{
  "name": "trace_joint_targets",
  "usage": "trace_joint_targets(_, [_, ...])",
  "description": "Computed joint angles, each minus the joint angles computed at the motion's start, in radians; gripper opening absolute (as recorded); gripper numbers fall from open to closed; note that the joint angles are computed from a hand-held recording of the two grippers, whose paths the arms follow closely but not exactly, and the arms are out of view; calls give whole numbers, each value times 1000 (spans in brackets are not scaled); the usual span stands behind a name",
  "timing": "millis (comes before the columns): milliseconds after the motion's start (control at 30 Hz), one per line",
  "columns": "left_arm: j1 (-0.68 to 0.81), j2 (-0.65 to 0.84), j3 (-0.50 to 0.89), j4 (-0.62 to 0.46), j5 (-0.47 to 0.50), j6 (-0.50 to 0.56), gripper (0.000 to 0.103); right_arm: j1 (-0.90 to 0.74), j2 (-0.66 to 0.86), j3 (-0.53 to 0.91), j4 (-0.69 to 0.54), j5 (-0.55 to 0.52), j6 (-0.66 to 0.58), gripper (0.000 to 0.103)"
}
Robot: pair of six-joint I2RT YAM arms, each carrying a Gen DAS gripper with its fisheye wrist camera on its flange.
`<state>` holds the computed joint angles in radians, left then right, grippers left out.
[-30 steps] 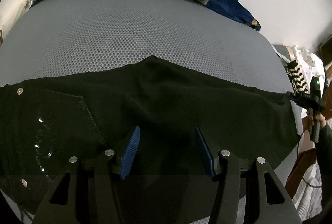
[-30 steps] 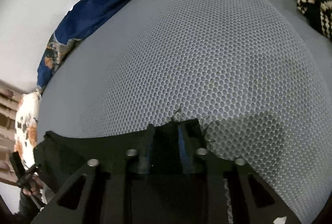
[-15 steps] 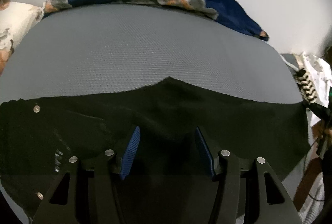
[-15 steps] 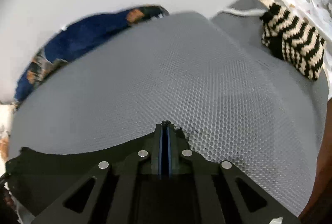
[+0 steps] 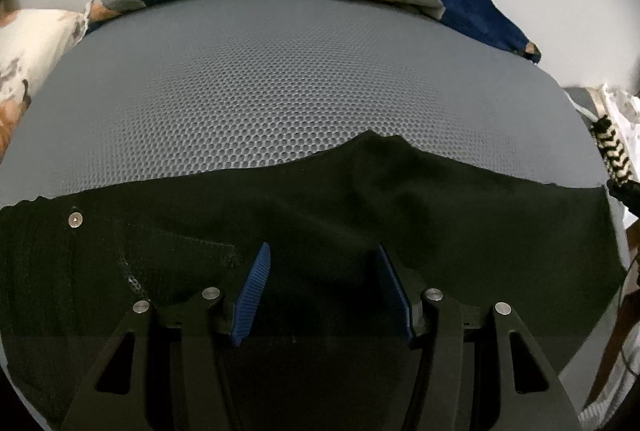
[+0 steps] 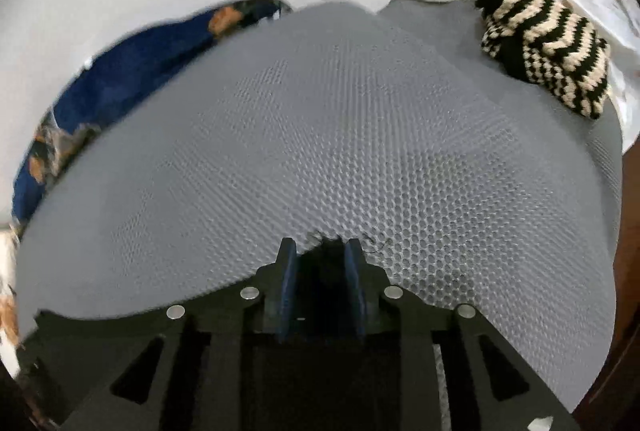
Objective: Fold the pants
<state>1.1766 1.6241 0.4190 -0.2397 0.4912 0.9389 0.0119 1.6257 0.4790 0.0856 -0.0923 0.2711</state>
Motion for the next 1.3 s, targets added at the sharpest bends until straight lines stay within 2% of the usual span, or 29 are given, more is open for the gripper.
trace_joint_targets(100, [90, 2, 65, -154, 58, 108, 56, 103, -93, 14, -70, 36, 33, 24])
trace_joint_targets(200, [171, -17, 95, -207, 78, 200, 56, 249, -101, 67, -119, 29, 70, 24])
trace_joint_targets(267, [204, 0, 128, -226, 77, 223, 56, 372, -48, 132, -129, -2, 106, 25])
trace_joint_targets(467, [346, 98, 291, -289, 70, 270, 56, 689, 262, 455, -191, -22, 149, 25])
trace_joint_targets(600, [420, 190, 430, -319, 38, 260, 56, 810, 424, 662, -237, -106, 140, 25])
trace_joint_targets(667, [441, 287, 531, -410, 20, 284, 56, 849, 510, 793, -293, -175, 123, 27])
trace_joint_targets(733, [455, 320, 555, -434, 12, 296, 56, 888, 598, 924, -349, -232, 120, 31])
trace_joint_targets(900, [472, 343, 538, -402, 10, 361, 56, 953, 760, 1202, -512, -256, 49, 33])
trace_joint_targets(1033, [485, 367, 570, -446, 20, 386, 56, 970, 908, 1438, -652, -295, 24, 35])
trace_joint_targets(1100, [492, 387, 595, -474, 28, 394, 56, 977, 946, 1492, -687, -313, 11, 35])
trace_joint_targets(1133, [492, 390, 599, -479, 30, 398, 56, 977, 957, 1504, -695, -312, 3, 33])
trace_joint_targets(1167, [495, 391, 599, -481, 32, 407, 56, 979, 966, 1517, -699, -320, 3, 26])
trace_joint_targets(1200, [496, 389, 596, -479, 33, 412, 56, 979, 961, 1511, -679, -335, 14, 10])
trace_joint_targets(1300, [494, 391, 598, -478, 35, 418, 56, 999, 927, 1492, -645, -259, 13, 8])
